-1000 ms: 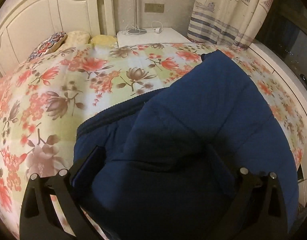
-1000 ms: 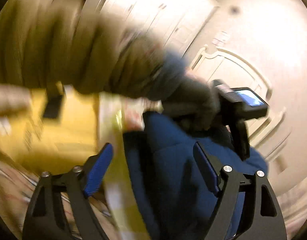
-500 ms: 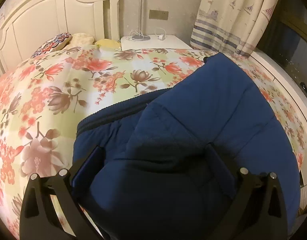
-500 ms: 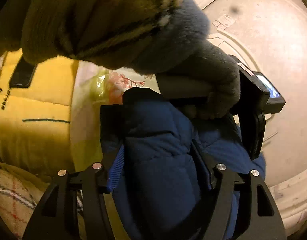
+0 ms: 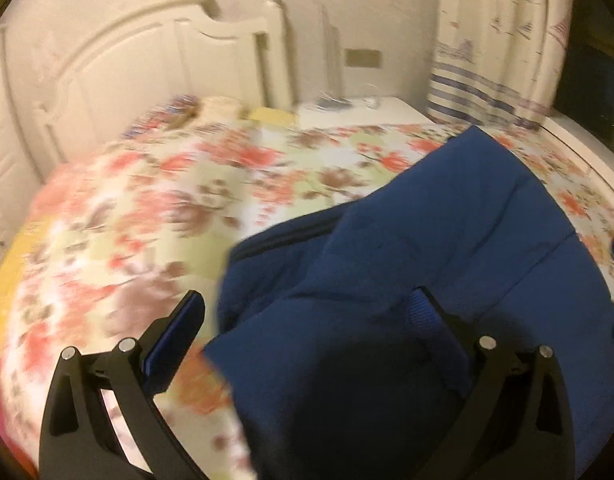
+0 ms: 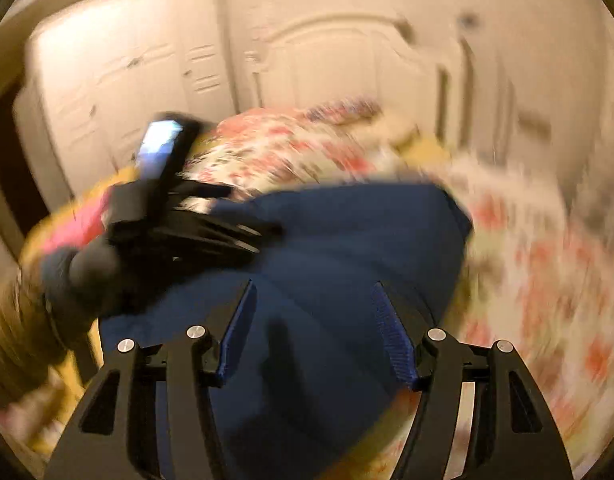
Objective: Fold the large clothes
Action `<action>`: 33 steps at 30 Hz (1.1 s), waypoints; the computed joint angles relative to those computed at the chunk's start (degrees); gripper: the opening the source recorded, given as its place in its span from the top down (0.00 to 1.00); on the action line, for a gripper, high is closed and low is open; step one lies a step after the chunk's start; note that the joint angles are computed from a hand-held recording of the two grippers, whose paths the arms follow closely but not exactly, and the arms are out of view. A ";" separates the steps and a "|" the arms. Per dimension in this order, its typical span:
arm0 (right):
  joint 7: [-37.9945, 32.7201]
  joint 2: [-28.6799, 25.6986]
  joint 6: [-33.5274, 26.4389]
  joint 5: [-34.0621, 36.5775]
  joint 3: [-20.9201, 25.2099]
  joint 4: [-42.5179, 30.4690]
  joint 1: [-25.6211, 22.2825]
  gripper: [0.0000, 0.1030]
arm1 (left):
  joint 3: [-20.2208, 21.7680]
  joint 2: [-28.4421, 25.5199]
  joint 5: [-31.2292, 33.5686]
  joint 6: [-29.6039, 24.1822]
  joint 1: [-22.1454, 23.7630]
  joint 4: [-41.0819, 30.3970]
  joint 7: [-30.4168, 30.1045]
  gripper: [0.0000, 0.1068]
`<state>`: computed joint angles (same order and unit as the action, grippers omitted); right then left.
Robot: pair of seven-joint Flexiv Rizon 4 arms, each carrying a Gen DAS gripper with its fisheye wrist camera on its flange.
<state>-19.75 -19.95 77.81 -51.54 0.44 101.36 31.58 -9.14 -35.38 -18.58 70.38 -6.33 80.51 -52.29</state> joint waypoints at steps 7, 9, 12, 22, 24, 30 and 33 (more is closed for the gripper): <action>-0.63 -4.85 18.46 19.29 10.30 6.02 -9.45 0.07 | -6.19 6.86 -14.73 -8.77 10.14 10.33 4.32 0.05; -1.59 -6.99 21.02 21.97 15.04 5.62 -12.99 0.06 | -6.54 7.32 -19.74 -15.44 11.99 11.18 5.44 0.05; -4.50 -11.60 21.13 23.44 27.13 2.96 -22.25 0.04 | -6.93 5.91 -27.17 -26.50 14.39 10.75 4.59 0.05; -13.43 -14.86 24.64 29.68 28.92 0.97 -21.76 0.06 | -4.86 4.15 -39.31 -40.54 13.75 10.20 8.89 0.26; -14.76 -13.71 27.79 31.54 23.29 2.04 -16.97 0.11 | -5.32 4.79 -46.00 -40.90 14.21 12.97 13.08 0.39; -19.26 -10.82 33.50 36.23 11.10 4.04 -5.94 0.21 | -3.92 6.97 -58.98 -39.35 11.48 17.75 17.19 0.50; -22.50 -8.94 36.67 39.54 7.12 5.15 -3.32 0.22 | -3.76 6.81 -59.26 -37.77 8.72 15.53 16.26 0.52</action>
